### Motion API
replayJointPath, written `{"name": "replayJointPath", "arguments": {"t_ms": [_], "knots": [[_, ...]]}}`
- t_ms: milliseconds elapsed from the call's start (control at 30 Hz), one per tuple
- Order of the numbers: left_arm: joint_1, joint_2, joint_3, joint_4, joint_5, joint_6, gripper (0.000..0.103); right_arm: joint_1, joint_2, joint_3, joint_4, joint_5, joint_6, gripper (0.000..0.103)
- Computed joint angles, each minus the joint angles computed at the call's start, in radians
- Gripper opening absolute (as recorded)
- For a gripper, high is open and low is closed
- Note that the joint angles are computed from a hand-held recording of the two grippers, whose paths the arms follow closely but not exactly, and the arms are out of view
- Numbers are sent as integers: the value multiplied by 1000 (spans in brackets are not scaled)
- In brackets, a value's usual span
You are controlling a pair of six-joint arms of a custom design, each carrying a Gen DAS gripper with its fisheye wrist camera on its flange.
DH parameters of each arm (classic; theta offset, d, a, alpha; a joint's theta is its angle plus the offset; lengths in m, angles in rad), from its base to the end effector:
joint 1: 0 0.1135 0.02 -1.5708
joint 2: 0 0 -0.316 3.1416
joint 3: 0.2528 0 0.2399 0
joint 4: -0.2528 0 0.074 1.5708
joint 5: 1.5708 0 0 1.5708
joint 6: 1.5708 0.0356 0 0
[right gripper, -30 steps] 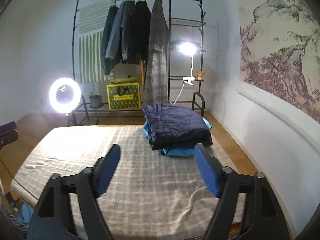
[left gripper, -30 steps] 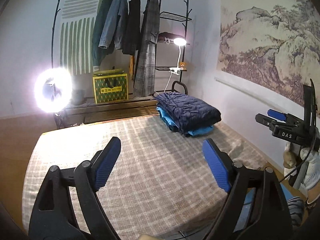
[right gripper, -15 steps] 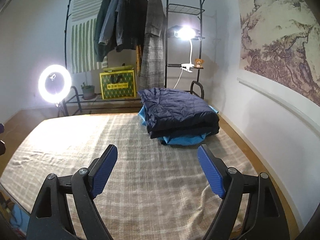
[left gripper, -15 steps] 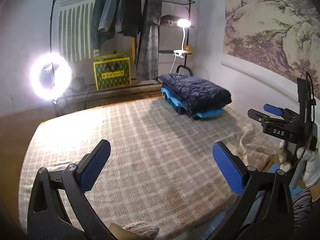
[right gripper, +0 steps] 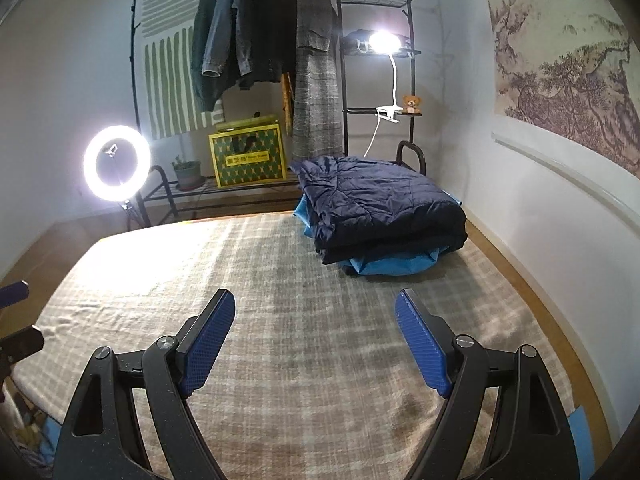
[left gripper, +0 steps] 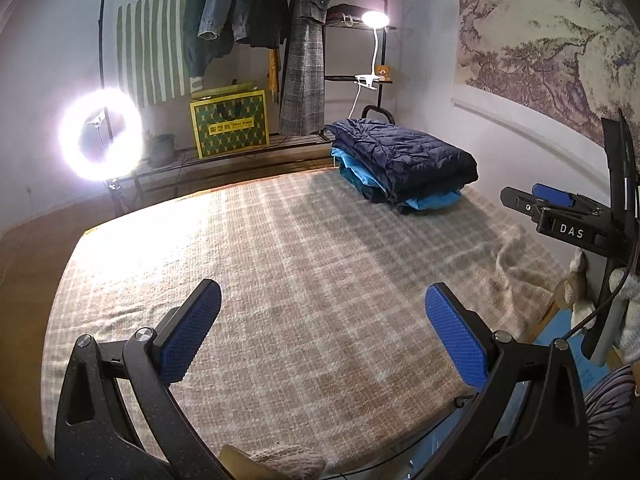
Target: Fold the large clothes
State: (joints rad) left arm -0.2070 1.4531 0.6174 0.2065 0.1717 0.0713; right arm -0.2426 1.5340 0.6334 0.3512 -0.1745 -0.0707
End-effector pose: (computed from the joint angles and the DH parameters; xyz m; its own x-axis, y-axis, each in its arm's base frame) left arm 0.2643 -0.0617 0.2311 -0.5504 0.1873 -0.8136 0.3779 0.9249 -0.0427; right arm 0.2856 -0.0643 0.2276 -0.5122 0.0551 -0.8571 0.0568 0.9979 0.0302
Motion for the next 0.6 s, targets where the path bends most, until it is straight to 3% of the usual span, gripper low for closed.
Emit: {"name": "replayJointPath", "arguments": {"t_ms": [600], "knots": [[-1, -11, -4, 7, 2, 2, 103, 2, 14, -3, 14, 34, -7, 83]]}}
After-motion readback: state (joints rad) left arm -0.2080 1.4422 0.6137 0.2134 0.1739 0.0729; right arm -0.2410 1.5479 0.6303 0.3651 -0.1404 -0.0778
